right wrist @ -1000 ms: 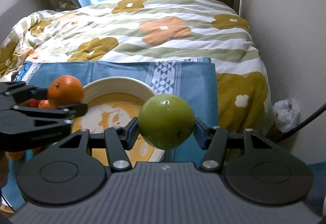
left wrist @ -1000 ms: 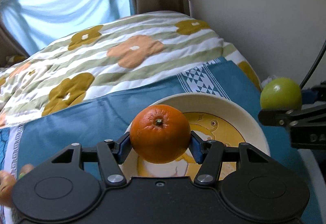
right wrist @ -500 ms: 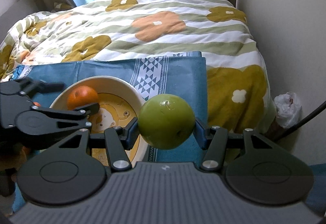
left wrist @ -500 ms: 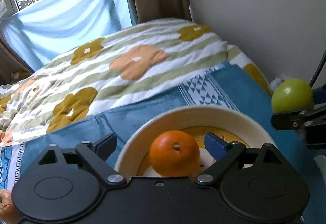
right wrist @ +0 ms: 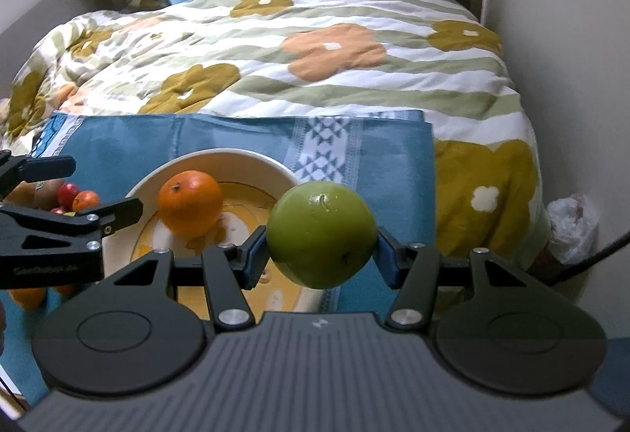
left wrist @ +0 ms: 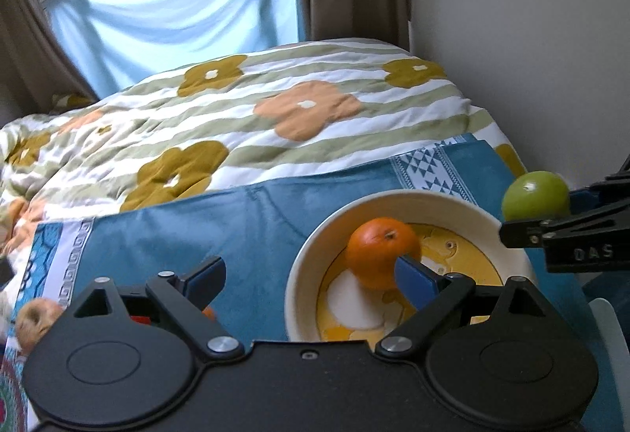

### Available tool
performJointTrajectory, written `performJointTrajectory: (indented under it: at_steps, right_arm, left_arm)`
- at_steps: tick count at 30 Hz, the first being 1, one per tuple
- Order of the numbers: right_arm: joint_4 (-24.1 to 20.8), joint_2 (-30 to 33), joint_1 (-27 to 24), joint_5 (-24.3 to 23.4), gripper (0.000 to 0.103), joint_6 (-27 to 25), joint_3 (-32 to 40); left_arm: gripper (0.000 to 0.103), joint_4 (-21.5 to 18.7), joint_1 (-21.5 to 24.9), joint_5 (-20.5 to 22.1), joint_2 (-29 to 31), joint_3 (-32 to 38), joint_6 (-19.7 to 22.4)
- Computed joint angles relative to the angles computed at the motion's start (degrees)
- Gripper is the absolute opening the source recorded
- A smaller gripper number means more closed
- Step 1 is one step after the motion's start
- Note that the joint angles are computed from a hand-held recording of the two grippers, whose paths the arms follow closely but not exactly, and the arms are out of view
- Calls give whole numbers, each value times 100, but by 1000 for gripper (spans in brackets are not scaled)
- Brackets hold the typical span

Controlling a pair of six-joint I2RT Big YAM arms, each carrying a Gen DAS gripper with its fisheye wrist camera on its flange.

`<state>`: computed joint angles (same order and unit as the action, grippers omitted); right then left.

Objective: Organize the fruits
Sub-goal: 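Withdraw both open tools from the bowl back toward the fruit row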

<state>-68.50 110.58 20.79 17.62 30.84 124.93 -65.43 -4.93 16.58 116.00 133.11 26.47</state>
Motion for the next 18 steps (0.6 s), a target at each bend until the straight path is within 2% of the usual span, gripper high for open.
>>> performJointTrajectory:
  at_steps: [3,7,13,18]
  right_arm:
    - [17,164,35,-70,71,-239,206]
    - [285,324,73,-227,71,-768,203]
    - [523,492,87,-383,71,-1185,190]
    - [588,536,93,-407,73,-1256,193]
  left_arm:
    - [95,2,72,-28,-109,-121,-86]
    - [95,43,140,-31,-254,-338,-275]
    - [95,160,191,-79,-418,-648,-414]
    - [95,273,213,-131,-521,-834,-438]
